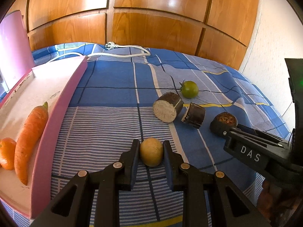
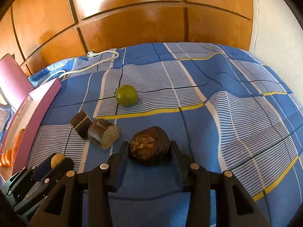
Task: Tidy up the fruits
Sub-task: 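Carry the potato and dark fruit in both grippers over the pink tray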
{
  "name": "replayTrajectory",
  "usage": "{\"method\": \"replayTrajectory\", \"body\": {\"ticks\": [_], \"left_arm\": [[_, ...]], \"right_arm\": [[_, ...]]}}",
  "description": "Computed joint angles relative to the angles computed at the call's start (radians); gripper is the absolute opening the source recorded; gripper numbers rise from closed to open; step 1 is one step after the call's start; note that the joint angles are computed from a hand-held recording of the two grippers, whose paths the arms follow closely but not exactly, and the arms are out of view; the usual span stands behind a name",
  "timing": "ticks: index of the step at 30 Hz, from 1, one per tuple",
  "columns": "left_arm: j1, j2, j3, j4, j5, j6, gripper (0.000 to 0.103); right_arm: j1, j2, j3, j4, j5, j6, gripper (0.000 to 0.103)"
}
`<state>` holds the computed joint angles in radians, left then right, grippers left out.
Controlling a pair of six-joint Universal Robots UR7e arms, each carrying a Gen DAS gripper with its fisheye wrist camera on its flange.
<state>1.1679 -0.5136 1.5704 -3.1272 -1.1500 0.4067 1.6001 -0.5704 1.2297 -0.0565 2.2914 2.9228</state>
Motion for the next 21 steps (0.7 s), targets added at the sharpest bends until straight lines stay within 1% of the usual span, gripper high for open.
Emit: {"method": "replayTrajectory", "body": {"ticks": [6, 9, 14, 16, 21], "left_arm": [[-0.003, -0.021, 0.028, -0.004, 0.017, 0.001, 0.024], [-0.005, -0.032, 0.042, -0.005, 0.028, 0.003, 0.024], [-0.008, -0.058, 0.067, 0.007, 0.043, -0.028, 0.024], [-0.012, -0.067, 0.084, -0.010, 0.054, -0.023, 0.024], [-0.024, -0.105, 0.142, -0.066, 0.055, -0.003, 0.024]], "right_arm": [[0.005, 0.000, 0.005, -0.002, 0.007, 0.009, 0.042], [0.008, -0.002, 0.009, 0.008, 0.006, 0.027, 0.042], [0.013, -0.006, 0.020, 0.030, -0.005, 0.062, 0.042], [0.016, -0.009, 0.028, 0.038, -0.014, 0.077, 0.042], [0.020, -0.020, 0.055, 0.044, -0.041, 0.111, 0.042]]}}
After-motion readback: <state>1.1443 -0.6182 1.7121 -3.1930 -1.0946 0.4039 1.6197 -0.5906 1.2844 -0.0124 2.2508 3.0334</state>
